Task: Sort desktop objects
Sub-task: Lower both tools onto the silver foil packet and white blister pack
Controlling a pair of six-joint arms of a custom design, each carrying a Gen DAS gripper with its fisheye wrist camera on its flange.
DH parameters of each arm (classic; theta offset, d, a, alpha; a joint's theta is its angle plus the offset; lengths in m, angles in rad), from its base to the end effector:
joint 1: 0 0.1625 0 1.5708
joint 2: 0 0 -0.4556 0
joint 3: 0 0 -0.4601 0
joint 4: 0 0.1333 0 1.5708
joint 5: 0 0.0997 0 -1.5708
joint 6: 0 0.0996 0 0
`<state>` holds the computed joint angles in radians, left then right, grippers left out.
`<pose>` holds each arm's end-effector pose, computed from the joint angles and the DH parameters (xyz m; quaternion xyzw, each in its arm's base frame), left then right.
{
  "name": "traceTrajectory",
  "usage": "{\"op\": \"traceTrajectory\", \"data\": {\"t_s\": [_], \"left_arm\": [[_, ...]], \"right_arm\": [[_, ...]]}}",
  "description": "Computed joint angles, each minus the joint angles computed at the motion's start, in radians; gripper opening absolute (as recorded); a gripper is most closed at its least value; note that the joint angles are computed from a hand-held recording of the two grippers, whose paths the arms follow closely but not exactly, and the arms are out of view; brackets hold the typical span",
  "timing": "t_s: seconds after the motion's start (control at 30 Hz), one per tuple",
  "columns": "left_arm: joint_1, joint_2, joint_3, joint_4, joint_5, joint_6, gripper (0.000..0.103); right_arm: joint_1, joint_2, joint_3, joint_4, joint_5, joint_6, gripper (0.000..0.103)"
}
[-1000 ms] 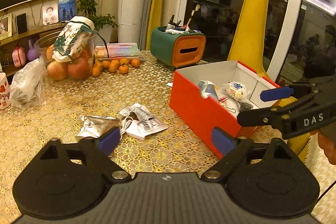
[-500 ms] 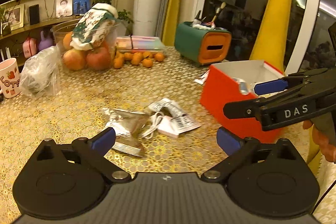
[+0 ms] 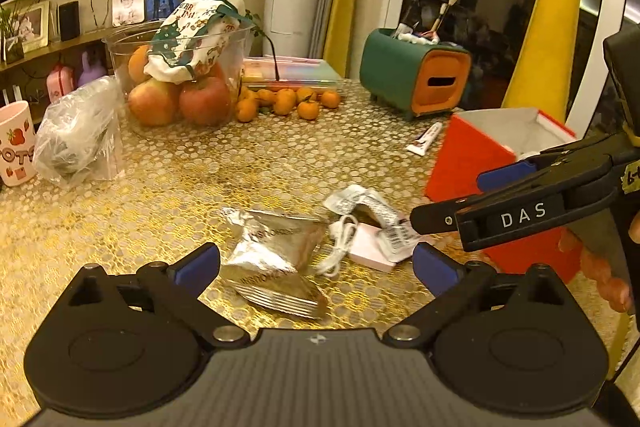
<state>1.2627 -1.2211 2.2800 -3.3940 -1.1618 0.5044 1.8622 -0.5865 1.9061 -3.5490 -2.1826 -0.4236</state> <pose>0.0081 -0.5448 0.1924 0.2895 0.8645 -0.3449 0.2233 0.2517 -0.5745 -0.0345 0.2245 -0.8794 0.2889 0.3047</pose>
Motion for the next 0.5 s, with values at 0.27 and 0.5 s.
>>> {"op": "traceTrajectory", "data": {"t_s": [0.27,0.5], "left_arm": [[0.023,0.061,-0.077,0.042,0.029,0.011,0.103],[0.042,0.096,-0.128,0.077,0.056,0.009,0.103]], "right_arm": [[-0.014,0.048,-0.069,0.013,-0.046,0.015,0.094],[0.006,0.14,-0.164,-0.055,-0.146,-0.041,0.093]]}}
